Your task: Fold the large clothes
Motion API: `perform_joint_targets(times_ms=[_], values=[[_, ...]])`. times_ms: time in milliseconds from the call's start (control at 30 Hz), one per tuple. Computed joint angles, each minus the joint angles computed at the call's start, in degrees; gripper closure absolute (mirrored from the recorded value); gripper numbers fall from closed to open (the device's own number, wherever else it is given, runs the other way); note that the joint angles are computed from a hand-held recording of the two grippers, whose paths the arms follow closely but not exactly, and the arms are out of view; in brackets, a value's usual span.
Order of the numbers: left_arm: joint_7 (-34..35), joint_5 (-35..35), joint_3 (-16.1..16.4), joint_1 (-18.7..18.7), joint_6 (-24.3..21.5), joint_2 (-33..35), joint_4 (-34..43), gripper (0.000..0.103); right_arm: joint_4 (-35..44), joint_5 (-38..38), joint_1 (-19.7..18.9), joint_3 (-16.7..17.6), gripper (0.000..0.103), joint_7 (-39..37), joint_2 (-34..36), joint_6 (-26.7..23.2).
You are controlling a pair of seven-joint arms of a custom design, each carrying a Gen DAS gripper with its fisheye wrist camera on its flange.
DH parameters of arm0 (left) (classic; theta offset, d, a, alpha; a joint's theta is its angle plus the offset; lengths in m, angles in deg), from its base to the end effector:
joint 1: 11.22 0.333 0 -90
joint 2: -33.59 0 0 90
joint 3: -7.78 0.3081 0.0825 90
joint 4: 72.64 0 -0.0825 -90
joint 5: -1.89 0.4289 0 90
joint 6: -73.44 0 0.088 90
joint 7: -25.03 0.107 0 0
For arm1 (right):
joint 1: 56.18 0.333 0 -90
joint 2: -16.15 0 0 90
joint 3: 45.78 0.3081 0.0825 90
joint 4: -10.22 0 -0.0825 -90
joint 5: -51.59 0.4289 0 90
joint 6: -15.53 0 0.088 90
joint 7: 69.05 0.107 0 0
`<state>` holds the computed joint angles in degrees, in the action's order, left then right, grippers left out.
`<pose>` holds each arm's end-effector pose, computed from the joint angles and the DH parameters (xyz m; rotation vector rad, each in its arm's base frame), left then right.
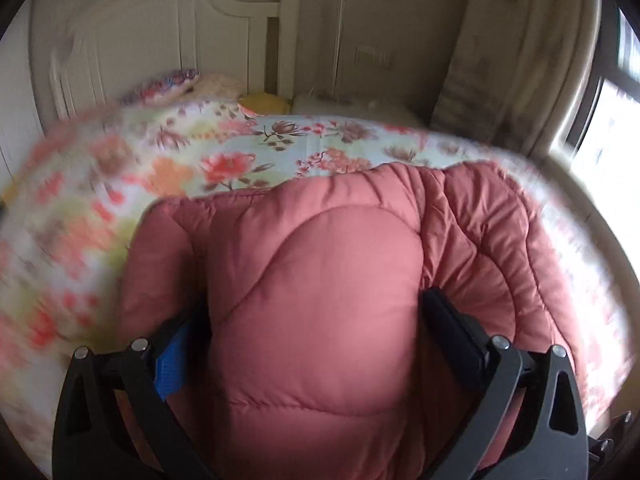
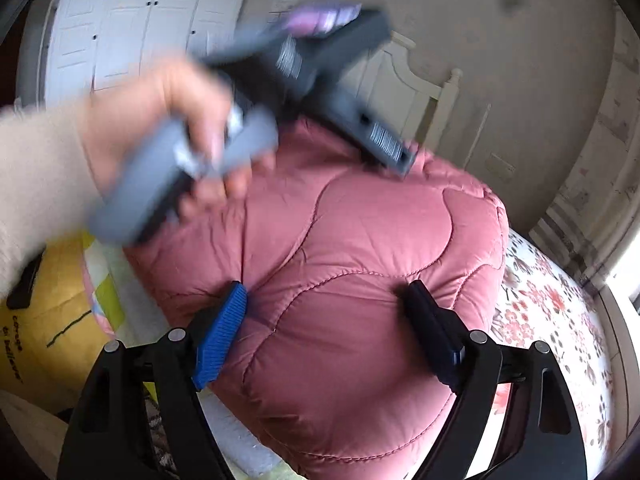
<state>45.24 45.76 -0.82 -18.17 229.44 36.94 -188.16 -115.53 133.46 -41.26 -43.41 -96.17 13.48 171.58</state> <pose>0.6154 -0.1964 0.4604 -2.0411 1.4369 -0.7755 0.5715 0.1397 0.4112 -2.1699 0.4737 -0.6322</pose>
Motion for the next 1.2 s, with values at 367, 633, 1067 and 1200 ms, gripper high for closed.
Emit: perform_joint_targets(times_ms=[367, 633, 1067, 1200], values=[[-12.97, 8.66, 1.06, 2.61, 10.86, -2.54, -5.22, 0.002, 0.85, -5.38, -1.53, -1.66, 0.023, 3.93, -1.24, -9.27], [-15.9, 10.39, 1.15, 3.66, 14.37, -3.4, -6.84, 0.002, 18.58, -2.46, -4.03, -1.25, 0.033, 19.08, 8.89, -6.74], [-25.23, 17.11, 1.67, 5.35, 19.62, -3.68, -7.81, 0.002, 37.22, -36.14, -4.3, 0.95, 0.052, 52.63, 26.78, -7.17], [-26.62, 18.41, 1.59, 5.54, 19.8, -3.8, -7.82, 0.002, 40.6, -36.93, -5.87, 3.47, 0.052, 53.03, 27.4, -4.82]])
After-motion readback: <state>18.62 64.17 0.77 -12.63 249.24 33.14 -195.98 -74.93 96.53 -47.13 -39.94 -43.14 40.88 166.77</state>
